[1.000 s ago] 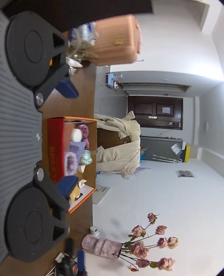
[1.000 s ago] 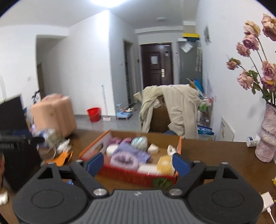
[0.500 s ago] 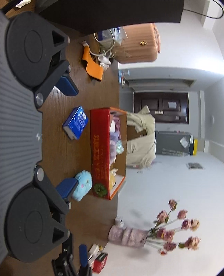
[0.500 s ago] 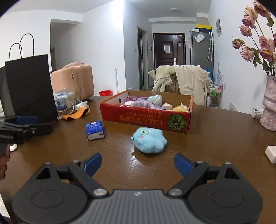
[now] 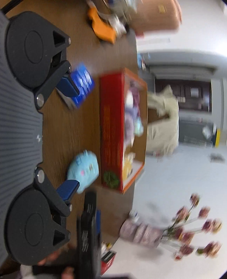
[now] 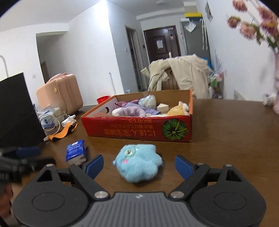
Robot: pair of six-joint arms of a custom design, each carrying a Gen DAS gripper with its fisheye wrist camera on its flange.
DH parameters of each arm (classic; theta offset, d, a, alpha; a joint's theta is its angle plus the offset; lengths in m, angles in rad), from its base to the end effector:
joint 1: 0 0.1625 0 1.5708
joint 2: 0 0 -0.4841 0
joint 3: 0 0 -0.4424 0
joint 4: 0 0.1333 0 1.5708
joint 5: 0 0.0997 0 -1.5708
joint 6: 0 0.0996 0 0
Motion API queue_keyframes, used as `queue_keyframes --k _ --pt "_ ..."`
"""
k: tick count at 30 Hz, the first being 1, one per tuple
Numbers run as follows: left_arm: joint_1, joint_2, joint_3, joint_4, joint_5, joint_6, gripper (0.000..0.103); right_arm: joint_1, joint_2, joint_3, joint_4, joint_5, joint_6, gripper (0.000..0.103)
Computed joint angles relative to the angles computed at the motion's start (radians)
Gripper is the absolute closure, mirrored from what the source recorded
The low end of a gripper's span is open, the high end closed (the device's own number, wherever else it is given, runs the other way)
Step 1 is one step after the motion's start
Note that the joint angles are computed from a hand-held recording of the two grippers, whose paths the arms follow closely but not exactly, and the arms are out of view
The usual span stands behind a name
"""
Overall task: Organize soft objects
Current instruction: 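Grasp the light-blue plush toy with both tools, then carry the blue plush toy into the box with both tools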
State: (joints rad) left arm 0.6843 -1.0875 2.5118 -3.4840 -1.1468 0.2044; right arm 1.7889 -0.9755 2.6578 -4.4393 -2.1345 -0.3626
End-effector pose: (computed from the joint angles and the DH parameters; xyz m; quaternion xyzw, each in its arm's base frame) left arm -0.2154 -0.4007 0.1202 0.4486 0.8373 -0.2913 0.1133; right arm 0.1513 -0.3124 0.1845 0.0791 -0.8077 0.5188 0.2688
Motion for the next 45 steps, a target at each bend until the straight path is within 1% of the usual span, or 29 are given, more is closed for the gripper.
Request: queue_keyframes --k 2,3,4,5,6,7,8,9,10,12,14,16,17,18,19,21,22,24,26,27,28,29,31,36,39,40,41,43,45 --pt "0.012 0.068 -0.041 -0.020 -0.027 0.027 0.012 -0.056 -0.037 -0.023 0.082 0.052 0.002 0.021" --pt "0.018 0.093 -0.064 -0.007 -0.036 0.034 0.024 -0.084 -0.051 -0.032 0.106 0.081 0.007 0.026" --pt "0.029 0.115 -0.088 0.012 -0.054 0.038 0.035 -0.115 -0.064 -0.039 0.125 0.118 0.023 0.027" --pt "0.041 0.129 -0.105 0.027 -0.078 0.039 0.038 -0.140 -0.076 -0.045 0.145 0.147 0.047 0.030" --pt "0.056 0.142 -0.123 0.044 -0.110 0.033 0.044 -0.169 -0.088 -0.047 0.164 0.181 0.068 0.033" --pt "0.070 0.152 -0.138 0.061 -0.137 0.025 0.049 -0.197 -0.095 -0.049 0.174 0.217 0.084 0.035" --pt "0.084 0.163 -0.150 0.071 -0.165 0.024 0.052 -0.222 -0.092 -0.049 0.169 0.248 0.089 0.037" --pt "0.093 0.171 -0.157 0.078 -0.179 0.021 0.060 -0.245 -0.089 -0.046 0.160 0.279 0.092 0.037" --pt "0.105 0.180 -0.166 0.093 -0.193 0.020 0.065 -0.266 -0.088 -0.041 0.163 0.306 0.102 0.037" --pt "0.139 0.185 -0.170 0.080 -0.248 0.021 0.065 -0.295 -0.087 -0.034 0.176 0.344 0.110 0.040" --pt "0.157 0.178 -0.177 0.091 -0.266 0.026 0.065 -0.306 -0.070 -0.036 0.166 0.357 0.101 0.040" --pt "0.171 0.175 -0.186 0.100 -0.269 0.006 0.065 -0.321 -0.065 -0.032 0.161 0.400 0.104 0.047" --pt "0.178 0.173 -0.189 0.106 -0.277 -0.002 0.065 -0.326 -0.066 -0.032 0.168 0.421 0.109 0.052" --pt "0.181 0.173 -0.191 0.109 -0.282 -0.009 0.065 -0.329 -0.070 -0.031 0.177 0.435 0.111 0.060" --pt "0.183 0.174 -0.190 0.105 -0.286 -0.011 0.065 -0.335 -0.071 -0.028 0.187 0.458 0.108 0.064" --pt "0.179 0.167 -0.190 0.117 -0.274 -0.027 0.063 -0.323 -0.055 -0.030 0.164 0.441 0.094 0.064" --pt "0.178 0.156 -0.193 0.144 -0.271 -0.044 0.062 -0.317 -0.053 -0.030 0.160 0.432 0.098 0.064" --pt "0.189 0.126 -0.208 0.238 -0.311 -0.073 0.060 -0.318 -0.048 -0.027 0.145 0.431 0.119 0.067" --pt "0.200 0.121 -0.213 0.269 -0.355 -0.077 0.060 -0.316 -0.041 -0.026 0.133 0.423 0.137 0.068" --pt "0.199 0.126 -0.215 0.276 -0.357 -0.082 0.063 -0.317 -0.042 -0.026 0.132 0.423 0.138 0.068" --pt "0.201 0.133 -0.216 0.277 -0.361 -0.081 0.068 -0.316 -0.040 -0.027 0.132 0.420 0.136 0.068" --pt "0.206 0.142 -0.214 0.261 -0.376 -0.077 0.069 -0.316 -0.039 -0.026 0.128 0.419 0.133 0.068" --pt "0.209 0.151 -0.209 0.234 -0.384 -0.072 0.070 -0.312 -0.037 -0.028 0.126 0.409 0.128 0.068" --pt "0.215 0.156 -0.206 0.214 -0.398 -0.068 0.072 -0.298 -0.019 -0.036 0.100 0.384 0.103 0.068" --pt "0.203 0.147 -0.190 0.178 -0.406 -0.052 0.073 -0.288 -0.010 -0.038 0.084 0.372 0.088 0.070" --pt "0.194 0.134 -0.176 0.158 -0.412 -0.041 0.073 -0.278 0.000 -0.038 0.061 0.361 0.078 0.070" --pt "0.183 0.116 -0.160 0.138 -0.417 -0.041 0.073 -0.255 0.013 -0.039 0.029 0.334 0.064 0.070" --pt "0.165 0.067 -0.116 0.096 -0.443 -0.033 0.073 -0.187 0.037 -0.037 -0.051 0.271 0.042 0.070" --pt "0.150 0.009 -0.065 0.067 -0.469 -0.020 0.073 -0.116 0.051 -0.024 -0.121 0.217 0.052 0.071"
